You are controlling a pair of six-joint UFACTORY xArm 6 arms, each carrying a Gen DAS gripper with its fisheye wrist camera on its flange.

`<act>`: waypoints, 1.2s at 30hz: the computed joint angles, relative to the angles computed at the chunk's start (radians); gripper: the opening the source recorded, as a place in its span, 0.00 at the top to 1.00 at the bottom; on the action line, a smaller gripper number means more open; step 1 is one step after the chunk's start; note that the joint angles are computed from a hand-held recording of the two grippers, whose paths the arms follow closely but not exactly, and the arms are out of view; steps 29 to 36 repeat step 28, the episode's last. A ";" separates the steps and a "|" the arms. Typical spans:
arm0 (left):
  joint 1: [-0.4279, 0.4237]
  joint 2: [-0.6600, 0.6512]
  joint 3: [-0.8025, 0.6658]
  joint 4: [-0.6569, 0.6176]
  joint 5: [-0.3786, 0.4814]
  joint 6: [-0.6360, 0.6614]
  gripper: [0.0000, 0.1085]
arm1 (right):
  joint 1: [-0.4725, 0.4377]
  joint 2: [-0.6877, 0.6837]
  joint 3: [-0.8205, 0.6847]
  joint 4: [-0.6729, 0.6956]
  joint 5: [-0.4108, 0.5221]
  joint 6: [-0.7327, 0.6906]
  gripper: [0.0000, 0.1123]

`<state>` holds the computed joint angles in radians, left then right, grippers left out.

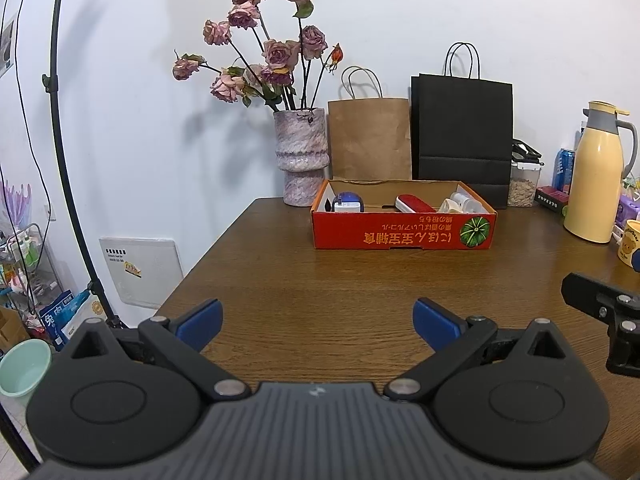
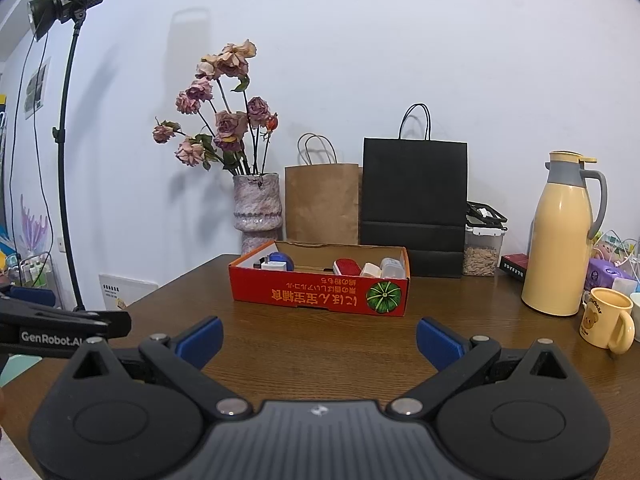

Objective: Organize rigid objects

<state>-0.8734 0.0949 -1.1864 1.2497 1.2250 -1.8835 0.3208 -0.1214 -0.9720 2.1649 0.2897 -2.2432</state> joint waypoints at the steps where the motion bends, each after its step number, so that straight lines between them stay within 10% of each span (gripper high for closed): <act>1: -0.001 0.000 -0.001 0.001 0.001 0.000 0.05 | 0.000 -0.001 0.001 0.000 0.000 0.000 0.08; 36: -0.015 -0.019 0.012 0.027 -0.004 -0.011 0.05 | 0.005 -0.004 0.001 0.013 -0.004 -0.012 0.08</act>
